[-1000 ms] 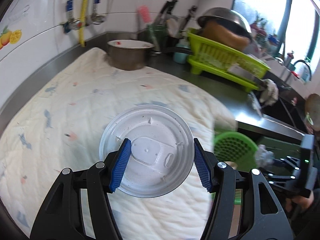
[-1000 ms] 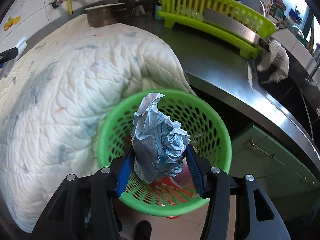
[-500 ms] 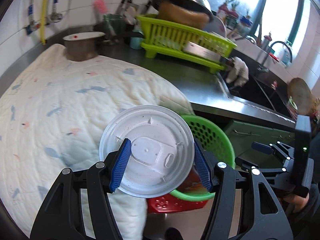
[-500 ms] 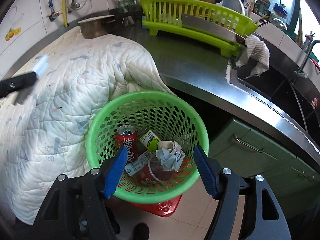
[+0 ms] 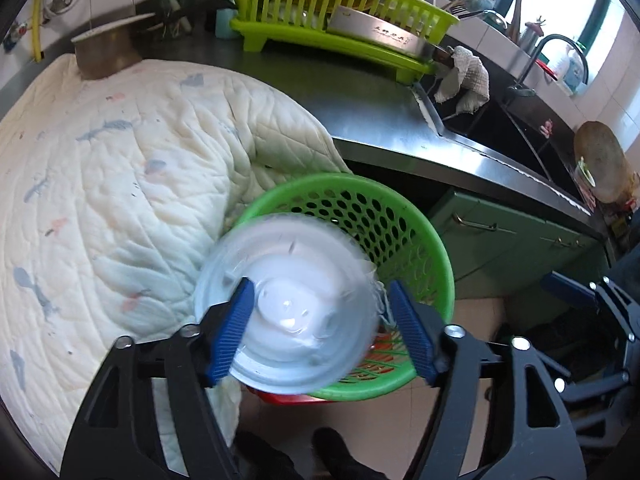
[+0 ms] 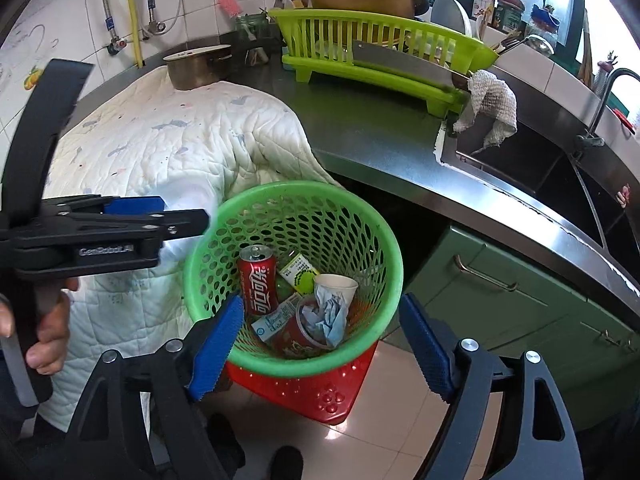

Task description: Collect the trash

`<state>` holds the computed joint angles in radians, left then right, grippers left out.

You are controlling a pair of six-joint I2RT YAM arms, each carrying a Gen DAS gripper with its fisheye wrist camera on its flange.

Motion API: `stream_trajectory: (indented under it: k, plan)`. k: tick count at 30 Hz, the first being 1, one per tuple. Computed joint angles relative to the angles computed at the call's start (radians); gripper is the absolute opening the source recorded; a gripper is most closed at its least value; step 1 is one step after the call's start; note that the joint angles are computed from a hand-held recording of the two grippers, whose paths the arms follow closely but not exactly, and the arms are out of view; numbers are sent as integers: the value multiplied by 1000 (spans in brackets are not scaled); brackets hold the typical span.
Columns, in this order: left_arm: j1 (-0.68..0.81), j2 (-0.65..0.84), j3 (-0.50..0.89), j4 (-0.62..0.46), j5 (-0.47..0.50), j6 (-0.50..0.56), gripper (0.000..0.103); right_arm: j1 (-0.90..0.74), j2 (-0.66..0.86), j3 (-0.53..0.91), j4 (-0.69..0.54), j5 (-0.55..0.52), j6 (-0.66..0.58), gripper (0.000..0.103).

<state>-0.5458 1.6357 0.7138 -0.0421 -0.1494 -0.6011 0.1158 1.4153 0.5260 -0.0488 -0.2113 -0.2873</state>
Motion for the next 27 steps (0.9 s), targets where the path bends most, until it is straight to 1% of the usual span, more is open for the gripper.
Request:
stream_trajectory:
  k: [3, 6, 12, 17, 21, 27]
  plan:
    - [-15, 8, 6, -1, -8, -14, 78, -14, -9, -8, -6, -12, -6, 77]
    - [-21, -11, -1, -8, -17, -28, 80, -30, -14, -10, -14, -29, -13, 78]
    - [-31, -122, -54, -50, -72, -61, 87, -27, -37, -17, -24, -50, -9, 81]
    - [-44, -259, -105, -140, -156, -104, 92, -2, -62, -20, -35, -66, -2, 84]
    - [-41, -372, -150, -217, -209, -143, 93, 28, -79, -15, -49, -81, 12, 85]
    - [-75, -563, -198, -394, -325, -227, 97, 89, -96, 0, -72, -89, 36, 87]
